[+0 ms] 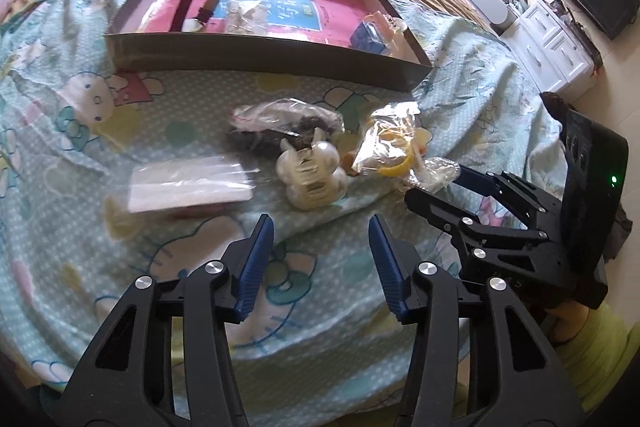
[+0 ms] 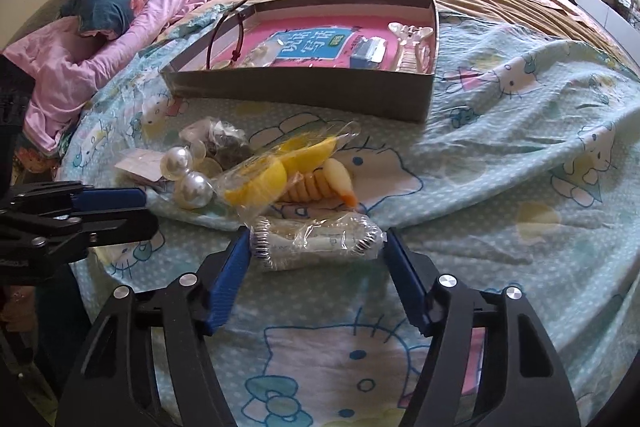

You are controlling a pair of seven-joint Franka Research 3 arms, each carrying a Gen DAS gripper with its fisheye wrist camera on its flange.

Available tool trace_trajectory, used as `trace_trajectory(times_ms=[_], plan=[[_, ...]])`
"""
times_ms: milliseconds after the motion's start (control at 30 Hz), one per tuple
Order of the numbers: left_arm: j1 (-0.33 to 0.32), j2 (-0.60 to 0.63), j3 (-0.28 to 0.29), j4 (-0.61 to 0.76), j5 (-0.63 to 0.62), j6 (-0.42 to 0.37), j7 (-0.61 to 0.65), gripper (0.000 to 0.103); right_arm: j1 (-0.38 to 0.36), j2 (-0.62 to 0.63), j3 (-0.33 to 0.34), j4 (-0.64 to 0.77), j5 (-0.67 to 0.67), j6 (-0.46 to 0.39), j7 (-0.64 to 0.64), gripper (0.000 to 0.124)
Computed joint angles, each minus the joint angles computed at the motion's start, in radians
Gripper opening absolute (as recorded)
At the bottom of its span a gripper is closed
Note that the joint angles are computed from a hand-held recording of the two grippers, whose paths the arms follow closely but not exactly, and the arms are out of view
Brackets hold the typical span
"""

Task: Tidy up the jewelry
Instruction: 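Grasp the cream claw clip with the left tool while the right tool grasps the bagged silver clip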

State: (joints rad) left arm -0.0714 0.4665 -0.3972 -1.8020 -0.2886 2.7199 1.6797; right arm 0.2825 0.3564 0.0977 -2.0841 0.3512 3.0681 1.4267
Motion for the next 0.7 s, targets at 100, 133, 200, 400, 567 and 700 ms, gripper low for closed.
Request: trace_trajectory(times_ms=[100,133,200,400,567,700], plan=[[-0.006,0.028,0.003,0.036,0.006,-0.015,-0.010,0.036,-0.007,-0.005,-0.006,-0.007,0.006,0.005,0.008,0.065],[-0.014,0.038,0.011,0.049,0.016,-0.019,-0.022,0.036,-0.013,-0.006,-0.005,-0.008,0.010,0.004,0.009,0.065],[-0.026,0.054,0.024,0.070,0.037,-0.025,-0.044,0.036,-0.021,-0.010,-0.005,-0.013,0.017,0.007,0.010,0.065],[-0.035,0.095,0.035,0.123,0.079,-0.037,-0.088,0.036,-0.014,-0.021,-0.033,-0.022,0.006,0.009,0.035,0.064],[-0.041,0.124,0.036,0.163,0.113,-0.043,-0.099,0.034,0.003,-0.025,-0.070,-0.022,-0.024,0.007,0.078,0.063],[-0.049,0.125,0.042,0.168,0.140,-0.039,-0.108,0.033,0.010,-0.029,-0.088,-0.022,-0.048,0.009,0.106,0.063]])
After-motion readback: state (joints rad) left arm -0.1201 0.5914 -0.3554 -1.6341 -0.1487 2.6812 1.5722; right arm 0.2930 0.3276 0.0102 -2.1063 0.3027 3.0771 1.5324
